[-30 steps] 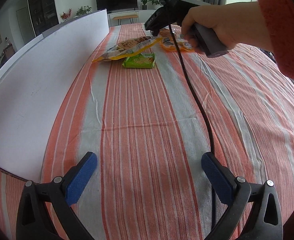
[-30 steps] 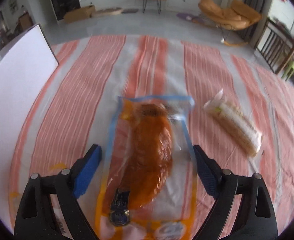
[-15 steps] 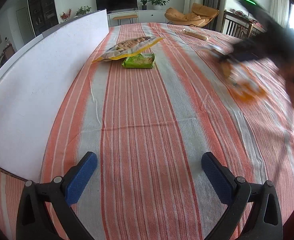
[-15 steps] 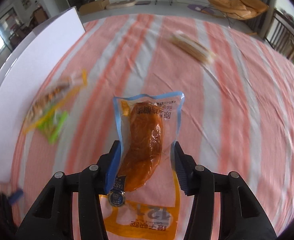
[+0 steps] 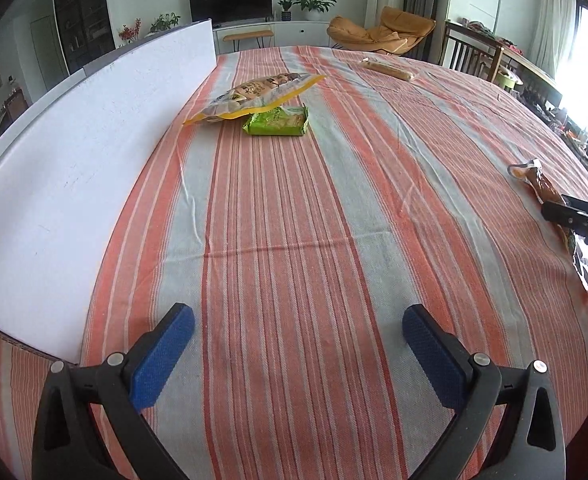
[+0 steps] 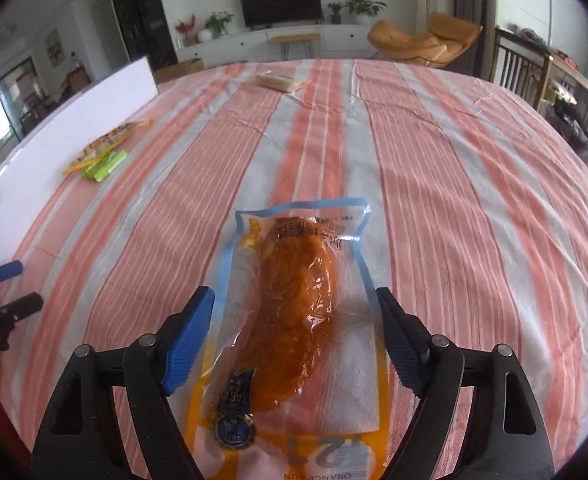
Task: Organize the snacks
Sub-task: 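Lower the right tool onto the orange chicken pack and close on it, then grasp the clear peanut bag with the left tool while the right tool holds the chicken pack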
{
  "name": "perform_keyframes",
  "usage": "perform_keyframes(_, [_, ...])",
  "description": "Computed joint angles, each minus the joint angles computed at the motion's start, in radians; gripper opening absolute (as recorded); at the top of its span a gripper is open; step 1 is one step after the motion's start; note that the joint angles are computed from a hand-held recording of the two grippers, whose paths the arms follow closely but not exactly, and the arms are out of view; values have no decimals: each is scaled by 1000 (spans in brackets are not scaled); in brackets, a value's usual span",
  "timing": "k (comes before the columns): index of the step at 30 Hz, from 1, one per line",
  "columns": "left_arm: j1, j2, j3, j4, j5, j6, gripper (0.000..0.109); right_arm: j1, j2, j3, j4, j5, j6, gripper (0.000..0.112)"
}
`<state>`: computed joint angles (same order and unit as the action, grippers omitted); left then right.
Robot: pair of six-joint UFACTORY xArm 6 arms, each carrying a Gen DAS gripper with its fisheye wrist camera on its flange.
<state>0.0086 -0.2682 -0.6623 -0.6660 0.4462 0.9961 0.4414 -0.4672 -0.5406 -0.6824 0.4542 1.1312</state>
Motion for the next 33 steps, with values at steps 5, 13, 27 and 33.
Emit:
perform_keyframes(5, [26,58,-127,120,162,-78,103,52,61,-66,-46,113,10,87])
perform_keyframes(13, [-36,386,-643,296,230,-280,103,40,8,-18,-29,102,-7,88])
perform_keyframes(27, [-55,789,-1074,334,369,-511,69,39,22,-27,-31,96,-5,89])
perform_keyframes(33, [-26,596,-851,296,282,-549,57,36,19,-24,-29,95,-8,89])
